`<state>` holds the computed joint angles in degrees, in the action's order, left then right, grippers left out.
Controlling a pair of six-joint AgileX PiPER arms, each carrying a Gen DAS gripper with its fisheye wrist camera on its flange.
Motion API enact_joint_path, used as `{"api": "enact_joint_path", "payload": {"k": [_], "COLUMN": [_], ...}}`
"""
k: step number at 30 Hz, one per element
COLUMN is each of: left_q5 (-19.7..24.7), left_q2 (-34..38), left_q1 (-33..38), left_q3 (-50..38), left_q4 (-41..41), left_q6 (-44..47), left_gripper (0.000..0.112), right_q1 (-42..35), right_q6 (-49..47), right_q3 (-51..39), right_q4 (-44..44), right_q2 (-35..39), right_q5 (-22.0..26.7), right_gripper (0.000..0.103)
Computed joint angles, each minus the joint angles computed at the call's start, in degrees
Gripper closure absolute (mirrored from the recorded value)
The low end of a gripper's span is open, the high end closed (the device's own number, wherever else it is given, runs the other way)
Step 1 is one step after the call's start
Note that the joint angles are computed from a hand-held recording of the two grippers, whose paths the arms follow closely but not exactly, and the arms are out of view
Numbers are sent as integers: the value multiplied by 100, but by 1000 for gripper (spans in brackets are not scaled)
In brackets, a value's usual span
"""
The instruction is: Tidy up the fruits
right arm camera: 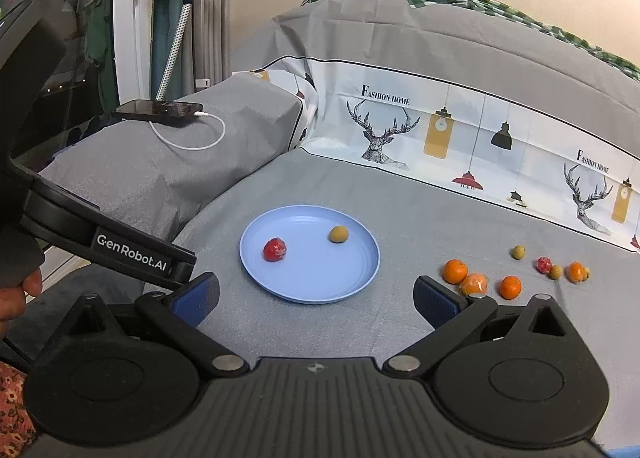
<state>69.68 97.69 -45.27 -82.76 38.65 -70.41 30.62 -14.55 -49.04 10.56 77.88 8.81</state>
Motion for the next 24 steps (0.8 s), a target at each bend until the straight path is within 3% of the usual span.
{"api": "enact_joint_path", "payload": {"k": [24], "left_q5": [-176], "left_q2": [62], "left_q1": [219], "left_q3": [35], "left_q4": [-205], "left_q6": [172], "left_gripper": [9], "right_q1": [7], "right_q6": [109], "right_q3": [-299], "right_q4": [-63], "right_q2": [330], "right_q5": [228], "right_gripper": [1]}}
